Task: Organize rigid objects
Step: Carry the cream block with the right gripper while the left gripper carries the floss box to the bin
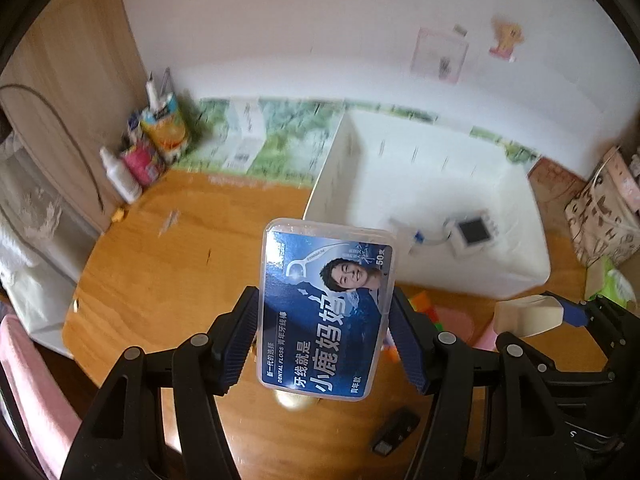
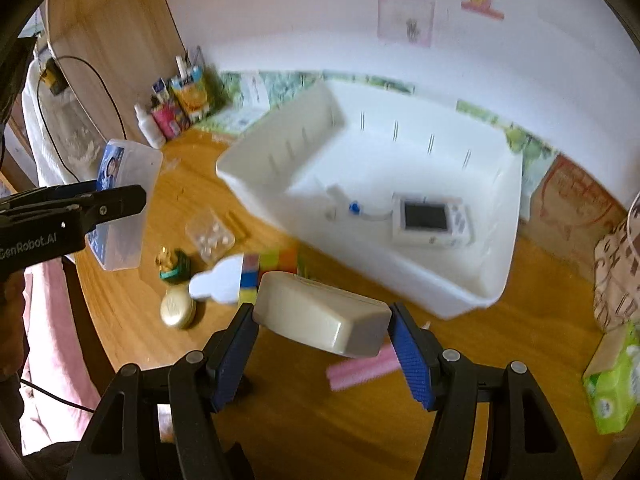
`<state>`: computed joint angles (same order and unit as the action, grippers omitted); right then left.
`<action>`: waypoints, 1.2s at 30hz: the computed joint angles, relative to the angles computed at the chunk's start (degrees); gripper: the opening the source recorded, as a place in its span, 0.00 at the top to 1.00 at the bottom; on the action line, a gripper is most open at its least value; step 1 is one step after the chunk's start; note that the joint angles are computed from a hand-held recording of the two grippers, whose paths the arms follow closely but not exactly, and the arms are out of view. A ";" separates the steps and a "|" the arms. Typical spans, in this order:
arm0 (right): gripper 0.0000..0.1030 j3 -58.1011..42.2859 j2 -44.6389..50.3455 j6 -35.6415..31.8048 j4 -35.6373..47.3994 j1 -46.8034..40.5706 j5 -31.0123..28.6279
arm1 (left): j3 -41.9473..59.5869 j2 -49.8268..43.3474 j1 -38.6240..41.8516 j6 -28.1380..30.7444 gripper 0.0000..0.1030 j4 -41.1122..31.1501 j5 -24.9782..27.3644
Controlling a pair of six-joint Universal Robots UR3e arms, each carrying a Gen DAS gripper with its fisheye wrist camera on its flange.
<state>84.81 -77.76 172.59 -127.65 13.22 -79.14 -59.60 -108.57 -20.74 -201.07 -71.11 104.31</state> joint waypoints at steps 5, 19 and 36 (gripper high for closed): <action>0.35 0.68 -0.42 0.12 -5.66 -1.03 -0.27 | -2.91 0.86 -0.10 1.60 0.35 9.15 0.05; 0.35 10.17 -0.64 4.09 -30.06 -5.07 1.16 | -3.44 -3.99 -0.68 3.57 0.35 26.38 -0.79; 0.35 12.01 5.18 4.38 -40.74 -8.14 2.39 | 4.39 -14.27 0.51 5.11 0.35 31.98 -4.98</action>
<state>96.82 -72.58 176.97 -168.39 5.08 -76.74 -55.21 -122.84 -20.23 -195.96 -39.13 99.33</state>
